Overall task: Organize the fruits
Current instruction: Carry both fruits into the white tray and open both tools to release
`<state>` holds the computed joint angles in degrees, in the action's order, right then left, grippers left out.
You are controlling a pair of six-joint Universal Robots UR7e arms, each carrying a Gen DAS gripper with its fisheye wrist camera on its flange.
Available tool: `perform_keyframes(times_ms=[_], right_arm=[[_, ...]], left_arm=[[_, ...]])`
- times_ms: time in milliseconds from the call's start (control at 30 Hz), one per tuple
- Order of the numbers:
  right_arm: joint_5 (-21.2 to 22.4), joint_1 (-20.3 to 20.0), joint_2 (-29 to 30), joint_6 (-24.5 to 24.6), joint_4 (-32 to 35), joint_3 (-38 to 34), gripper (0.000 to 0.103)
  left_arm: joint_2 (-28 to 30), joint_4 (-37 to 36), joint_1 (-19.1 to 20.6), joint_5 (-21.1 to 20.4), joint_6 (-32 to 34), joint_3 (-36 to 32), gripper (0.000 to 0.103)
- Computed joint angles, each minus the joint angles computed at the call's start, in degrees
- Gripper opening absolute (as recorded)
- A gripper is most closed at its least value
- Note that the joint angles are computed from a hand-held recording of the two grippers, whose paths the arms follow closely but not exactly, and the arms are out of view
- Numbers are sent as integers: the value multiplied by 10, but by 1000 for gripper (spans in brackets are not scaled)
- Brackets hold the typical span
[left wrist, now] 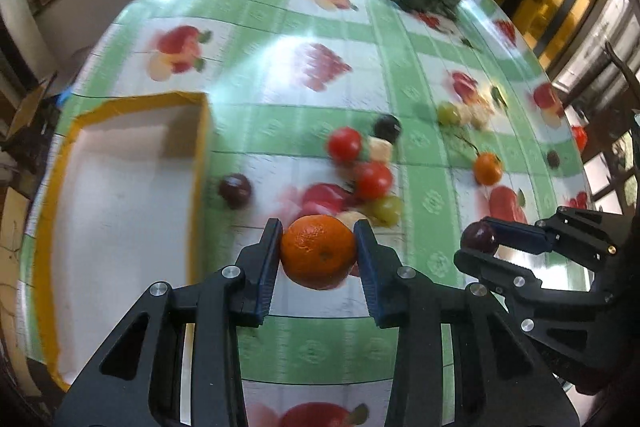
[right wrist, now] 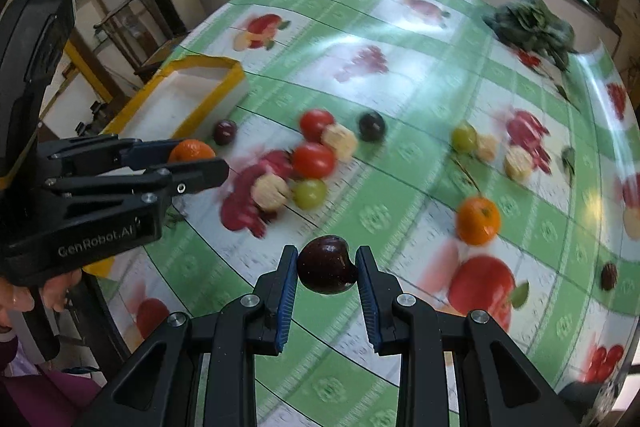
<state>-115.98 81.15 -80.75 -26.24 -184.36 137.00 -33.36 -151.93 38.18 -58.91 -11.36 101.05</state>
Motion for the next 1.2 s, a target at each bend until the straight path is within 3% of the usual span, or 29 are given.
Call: perform_keyframes(times_ms=[700,1200], right_arm=[[-6,73,95,-5,53,-96,29],[6,107,173,-4,87,-181,29]], left_arm=[[-50,12,49,65,-34,17,36],[-50,38,104,84,-27,-27,36]])
